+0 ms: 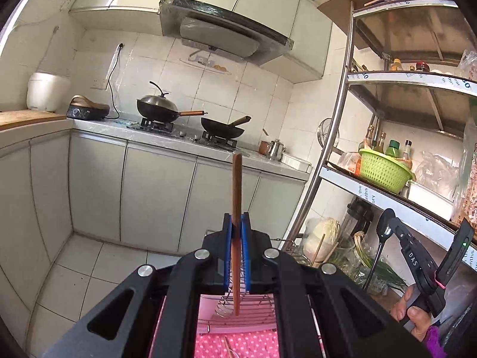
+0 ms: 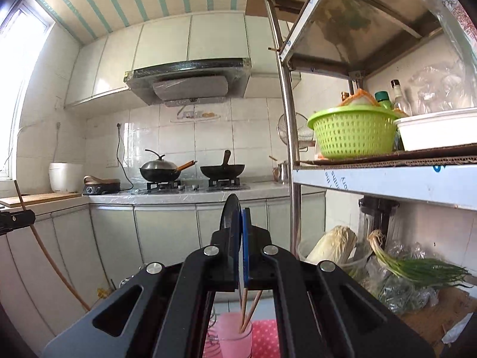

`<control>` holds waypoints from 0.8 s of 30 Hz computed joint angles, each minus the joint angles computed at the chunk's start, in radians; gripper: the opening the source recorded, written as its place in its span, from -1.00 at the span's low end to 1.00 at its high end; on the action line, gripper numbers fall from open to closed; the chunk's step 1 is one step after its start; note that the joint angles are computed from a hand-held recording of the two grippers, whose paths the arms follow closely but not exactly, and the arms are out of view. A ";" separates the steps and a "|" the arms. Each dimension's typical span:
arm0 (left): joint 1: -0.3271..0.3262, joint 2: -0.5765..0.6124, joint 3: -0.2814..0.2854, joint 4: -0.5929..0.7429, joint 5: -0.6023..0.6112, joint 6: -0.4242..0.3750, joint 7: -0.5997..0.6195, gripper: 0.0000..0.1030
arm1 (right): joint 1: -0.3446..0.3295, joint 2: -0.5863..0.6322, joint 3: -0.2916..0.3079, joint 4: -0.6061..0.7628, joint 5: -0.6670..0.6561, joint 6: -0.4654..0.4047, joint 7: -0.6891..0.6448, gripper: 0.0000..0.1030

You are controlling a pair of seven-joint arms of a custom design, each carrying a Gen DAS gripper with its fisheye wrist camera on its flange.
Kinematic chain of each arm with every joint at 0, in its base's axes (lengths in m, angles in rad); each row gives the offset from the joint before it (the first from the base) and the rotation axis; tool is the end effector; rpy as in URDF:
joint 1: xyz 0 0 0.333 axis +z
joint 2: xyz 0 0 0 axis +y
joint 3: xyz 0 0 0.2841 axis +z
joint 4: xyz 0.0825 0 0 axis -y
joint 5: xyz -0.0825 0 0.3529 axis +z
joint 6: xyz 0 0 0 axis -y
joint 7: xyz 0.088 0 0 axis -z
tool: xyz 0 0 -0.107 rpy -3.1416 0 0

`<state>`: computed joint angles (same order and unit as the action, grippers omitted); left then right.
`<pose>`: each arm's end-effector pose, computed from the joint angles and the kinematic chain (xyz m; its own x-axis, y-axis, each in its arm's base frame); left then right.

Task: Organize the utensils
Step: 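Lower the chopstick into the pink cup with the left tool while the right tool drops the black spoon in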

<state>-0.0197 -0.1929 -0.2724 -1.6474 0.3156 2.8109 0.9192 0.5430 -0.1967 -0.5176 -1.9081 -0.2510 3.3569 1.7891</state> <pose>0.4629 -0.1780 0.8065 -0.1124 -0.9564 0.2696 -0.2352 -0.2380 -0.9424 0.4966 0.0043 0.7407 0.0854 -0.9941 -0.0673 0.0420 0.0711 -0.9966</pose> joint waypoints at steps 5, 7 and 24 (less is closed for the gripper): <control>0.009 0.098 -0.010 0.136 0.130 -0.051 -0.066 -0.90 | -0.254 0.154 0.243 0.122 0.180 0.073 -0.114 -0.96; -0.014 0.146 0.003 0.190 0.168 -0.074 -0.077 -0.90 | -0.274 0.205 0.278 0.168 0.269 0.086 -0.198 -0.96; -0.180 0.369 0.152 0.311 0.100 -0.164 0.010 -0.90 | -0.273 0.458 0.296 0.376 0.510 0.180 -0.474 -0.96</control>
